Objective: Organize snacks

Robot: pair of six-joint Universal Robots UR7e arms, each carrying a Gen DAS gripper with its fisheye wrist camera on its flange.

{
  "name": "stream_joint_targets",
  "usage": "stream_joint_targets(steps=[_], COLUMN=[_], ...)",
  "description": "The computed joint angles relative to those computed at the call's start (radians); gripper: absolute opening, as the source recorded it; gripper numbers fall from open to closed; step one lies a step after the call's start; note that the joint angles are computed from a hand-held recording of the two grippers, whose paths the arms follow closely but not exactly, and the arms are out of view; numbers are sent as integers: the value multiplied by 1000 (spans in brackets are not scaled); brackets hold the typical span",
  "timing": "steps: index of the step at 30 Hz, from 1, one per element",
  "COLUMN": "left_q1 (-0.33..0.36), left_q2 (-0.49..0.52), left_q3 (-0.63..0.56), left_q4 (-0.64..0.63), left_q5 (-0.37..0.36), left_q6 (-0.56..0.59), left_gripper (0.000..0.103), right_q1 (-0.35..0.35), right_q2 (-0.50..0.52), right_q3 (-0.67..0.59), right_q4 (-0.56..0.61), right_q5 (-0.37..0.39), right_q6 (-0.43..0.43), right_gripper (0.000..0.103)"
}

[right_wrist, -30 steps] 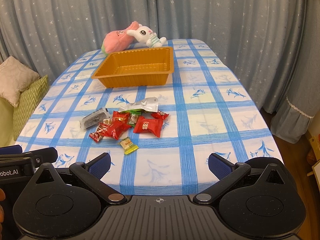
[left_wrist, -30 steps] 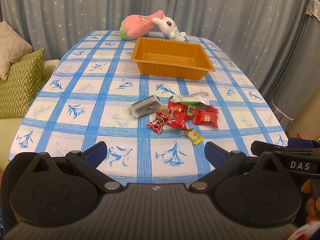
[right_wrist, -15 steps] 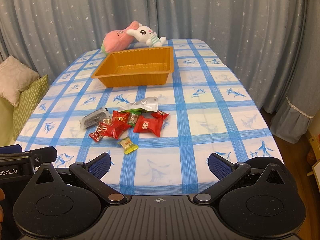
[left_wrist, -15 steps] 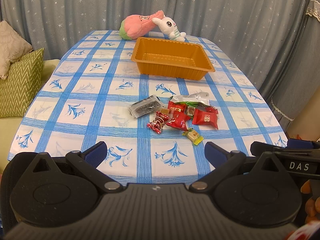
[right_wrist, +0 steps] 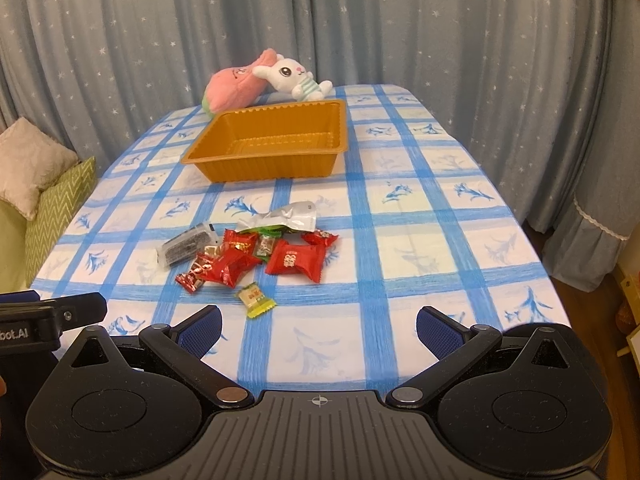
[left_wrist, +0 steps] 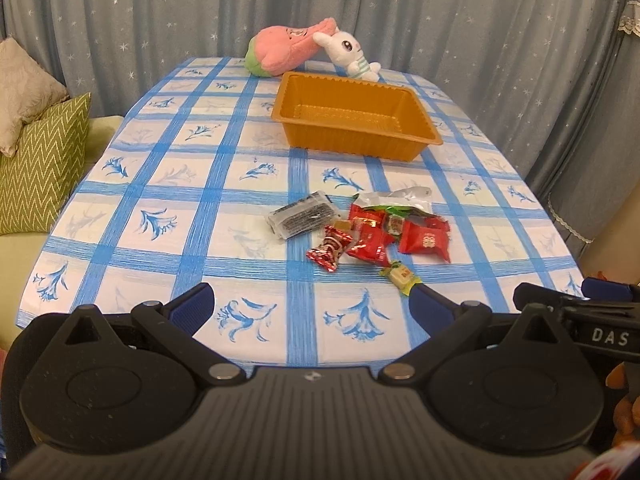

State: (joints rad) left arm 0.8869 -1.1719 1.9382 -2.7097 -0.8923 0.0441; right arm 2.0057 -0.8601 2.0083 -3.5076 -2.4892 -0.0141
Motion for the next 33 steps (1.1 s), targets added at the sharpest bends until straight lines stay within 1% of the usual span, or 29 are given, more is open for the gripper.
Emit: stream_joint_targets(steps=[4, 7, 10, 12, 13, 16, 20, 22, 25, 26, 28, 30, 31, 33], left_q1=[32, 55, 83, 97, 105, 126, 150, 161, 171, 176, 186, 192, 195, 200], left_q2=[36, 67, 101, 125, 136, 164, 204, 225, 254, 261, 273, 281, 283, 288], left_q3=[-33, -61, -98, -120, -131, -161, -208, -236, -264, -272, -291, -301, -304, -309], left_q4=[-15, -37, -40, -46, -43, -37, -7, 13, 18, 18, 34, 41, 40, 44], left_q5=[-1, -8, -28, -36, -43, -63, -94, -113, -123, -128, -142, -150, -154, -160], left_q6=[31, 80, 115, 143, 156, 181, 194, 200, 232, 241, 251, 262, 272, 291], left_gripper=[103, 103, 102, 99, 98, 97, 92, 90, 87, 86, 82, 80, 79, 77], right_q1=[-24, -45, -65, -82, -93, -126, -165, -181, -200, -204, -208, -207, -207, -206], right_q2=[27, 47, 77, 93, 99, 122, 146, 152, 163, 168, 178, 194, 198, 205], right_q3=[-19, -34, -62, -78, -87, -109, -137, -155, -180, -187, -198, -212, -216, -224], right_q4=[-30, -60, -77, -78, -61, -54, -24, 18, 74, 83, 81, 63, 58, 50], right_q5=[37, 79, 108, 129, 142, 187, 245, 267, 300, 311, 319, 312, 308, 298], right_q6=[-48, -91, -141, -169, -173, -200, -246, -264, -286, -296, -320, -355, -367, -388], right_gripper=[103, 102, 102, 91, 83, 79, 63, 60, 45, 43, 40, 38, 35, 26])
